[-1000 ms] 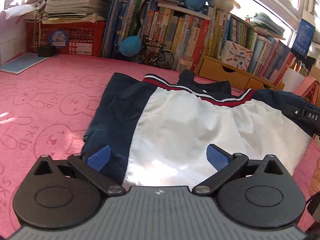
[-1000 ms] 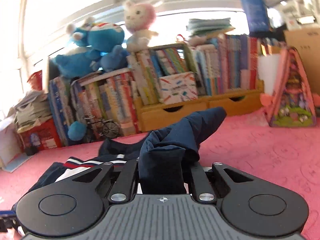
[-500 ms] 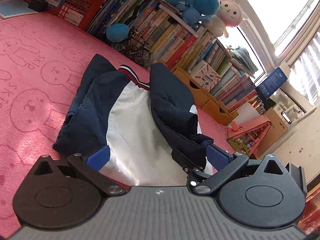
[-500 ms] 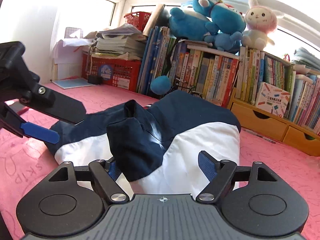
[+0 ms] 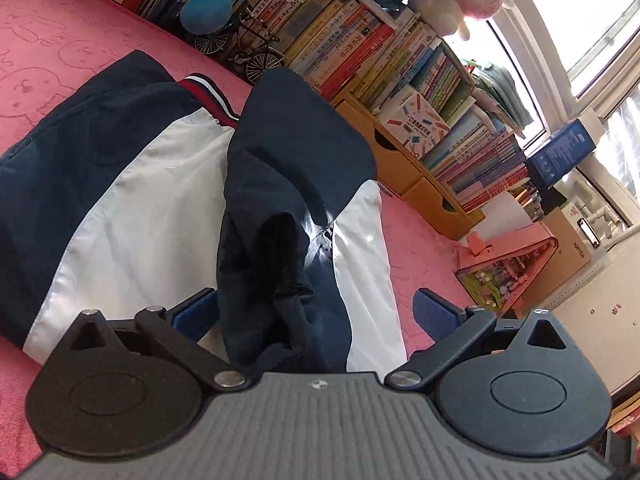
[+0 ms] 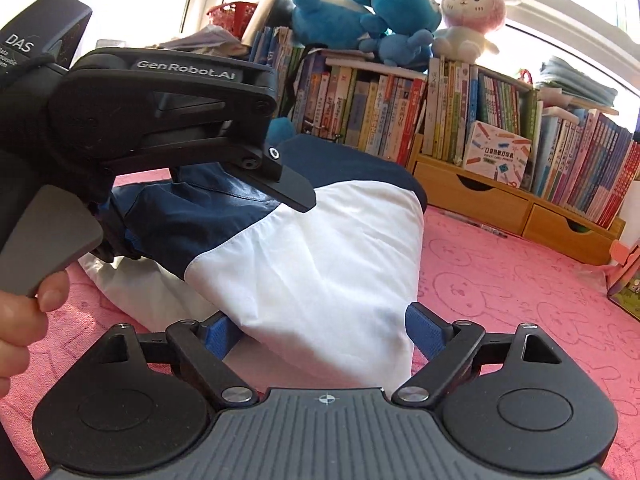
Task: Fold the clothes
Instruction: 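Grasp the remaining navy side with both grippers and fold it over the white body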
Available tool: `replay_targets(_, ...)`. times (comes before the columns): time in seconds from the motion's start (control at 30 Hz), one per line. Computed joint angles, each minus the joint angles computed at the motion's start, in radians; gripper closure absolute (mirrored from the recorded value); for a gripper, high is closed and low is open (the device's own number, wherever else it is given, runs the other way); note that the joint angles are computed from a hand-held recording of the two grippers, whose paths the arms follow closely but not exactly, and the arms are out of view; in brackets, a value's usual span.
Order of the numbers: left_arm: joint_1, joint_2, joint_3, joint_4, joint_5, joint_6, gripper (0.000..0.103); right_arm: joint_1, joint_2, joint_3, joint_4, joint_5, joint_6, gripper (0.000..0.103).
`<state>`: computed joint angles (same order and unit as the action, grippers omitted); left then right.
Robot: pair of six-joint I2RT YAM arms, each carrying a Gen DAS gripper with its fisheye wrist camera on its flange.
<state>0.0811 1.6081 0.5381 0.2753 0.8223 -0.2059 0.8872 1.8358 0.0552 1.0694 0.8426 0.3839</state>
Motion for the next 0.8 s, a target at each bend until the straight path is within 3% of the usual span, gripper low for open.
replay_targets(0.03,-0.020,0.003,-0.012,0.047,-0.025,-0.044,0.039,0.000,-0.001,0.003,-0.006,0.007,0.008,0.013)
replay_targets(0.1,-0.040,-0.026,-0.075,0.160,-0.088,-0.105,0.071,-0.001,-0.003,0.007,-0.016,0.017,0.023,0.012)
replay_targets(0.13,-0.047,-0.049,-0.117,0.232,-0.129,-0.126,0.074,-0.003,-0.008,0.009,-0.023,0.021,0.032,0.011)
replay_targets(0.23,-0.060,-0.090,-0.165,0.303,-0.185,-0.083,0.074,-0.007,-0.024,0.004,-0.046,0.024,0.076,0.010)
replay_targets(0.27,-0.060,-0.088,-0.149,0.268,-0.175,-0.066,0.069,-0.013,-0.030,0.002,-0.052,0.018,0.088,0.010)
replay_targets(0.3,-0.061,-0.059,-0.096,0.190,-0.143,-0.061,0.043,-0.023,-0.037,0.001,-0.057,0.008,0.099,0.010)
replay_targets(0.33,-0.063,-0.017,-0.031,0.103,-0.106,-0.060,0.010,-0.033,-0.044,0.000,-0.065,-0.003,0.108,0.010)
replay_targets(0.37,-0.068,0.024,0.021,0.049,-0.089,-0.071,0.005,-0.043,-0.052,0.001,-0.074,-0.014,0.115,0.010)
replay_targets(0.4,-0.072,0.061,0.062,0.017,-0.086,-0.092,0.014,-0.049,-0.058,0.002,-0.084,-0.020,0.124,0.010)
replay_targets(0.43,-0.069,0.069,0.072,0.027,-0.093,-0.118,0.052,-0.051,-0.063,0.002,-0.093,-0.020,0.133,0.010)
replay_targets(0.5,-0.052,0.049,0.049,0.105,-0.126,-0.178,0.083,-0.048,-0.065,-0.003,-0.088,-0.022,0.140,0.009)
replay_targets(0.53,-0.044,0.026,0.036,0.127,-0.151,-0.192,0.092,-0.044,-0.064,-0.003,-0.090,-0.017,0.142,0.009)
replay_targets(0.63,-0.003,-0.064,0.001,0.156,-0.204,-0.181,0.096,-0.025,-0.072,0.014,-0.138,0.015,0.156,0.006)
replay_targets(0.8,0.123,-0.160,-0.066,0.236,-0.196,-0.091,0.096,-0.015,-0.070,0.033,-0.160,0.011,0.123,0.004)
